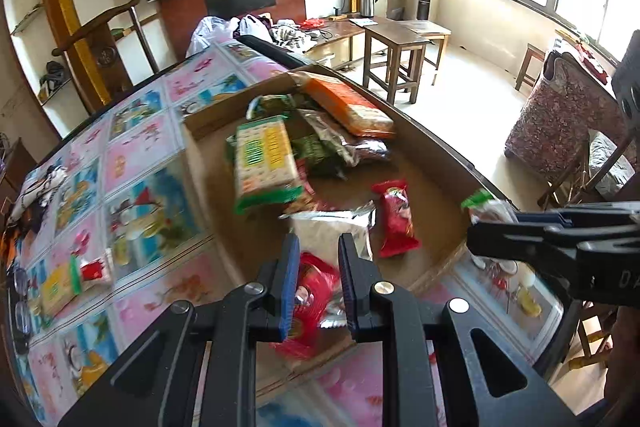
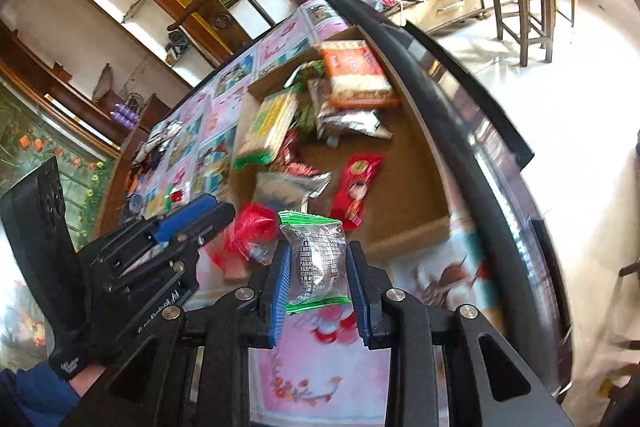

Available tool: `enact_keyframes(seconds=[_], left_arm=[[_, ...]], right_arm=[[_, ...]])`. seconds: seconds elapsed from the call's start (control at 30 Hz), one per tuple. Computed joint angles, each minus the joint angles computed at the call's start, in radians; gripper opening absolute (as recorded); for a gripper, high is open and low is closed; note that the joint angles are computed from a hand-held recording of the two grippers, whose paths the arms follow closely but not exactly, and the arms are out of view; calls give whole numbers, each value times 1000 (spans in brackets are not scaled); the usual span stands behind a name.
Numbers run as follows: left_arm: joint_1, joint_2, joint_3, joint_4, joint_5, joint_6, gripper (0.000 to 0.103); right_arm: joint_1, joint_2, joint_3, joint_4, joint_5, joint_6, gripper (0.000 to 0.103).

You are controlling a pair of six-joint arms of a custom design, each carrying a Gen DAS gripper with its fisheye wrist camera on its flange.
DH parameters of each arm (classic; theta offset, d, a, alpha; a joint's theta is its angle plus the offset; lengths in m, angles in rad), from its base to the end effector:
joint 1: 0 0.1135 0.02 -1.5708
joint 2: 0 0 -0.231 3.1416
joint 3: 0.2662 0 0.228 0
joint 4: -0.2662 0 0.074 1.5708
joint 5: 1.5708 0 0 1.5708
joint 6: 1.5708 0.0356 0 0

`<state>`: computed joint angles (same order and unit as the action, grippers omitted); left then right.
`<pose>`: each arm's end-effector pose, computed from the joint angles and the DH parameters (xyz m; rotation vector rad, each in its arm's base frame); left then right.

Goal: Organize snacks
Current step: 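Carry the red candy and clear green-edged packet over the cardboard tray, then open both grippers to drop the red candy and clear packet into the tray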

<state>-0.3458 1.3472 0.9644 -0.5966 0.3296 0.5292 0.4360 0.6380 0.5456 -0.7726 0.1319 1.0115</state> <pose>0.2362 -0.0974 0.2228 1.1759 2.2145 -0.3449 0.1197 0.0506 0.2073 0.7636 2.3669 0.4834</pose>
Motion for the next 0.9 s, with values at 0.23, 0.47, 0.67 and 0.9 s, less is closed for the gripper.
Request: enact_keyframes(seconds=[0.23,0.47,0.67,0.9], left_arm=[[-53,84,3,62,-34,-43,19],[-43,135,15,83,-37,-37,19],[-64,113,-24,127,-65,-21,19],[-71,111,-37,150,-77,-19,19]], right_arm=[[-245,132,-25,142,-169,-163,30],[-329,266,-30,244,-229,-219,30],[-338,364,-23,306,-231,-234,30],[-315,424,-6,336,-210,-243,30]])
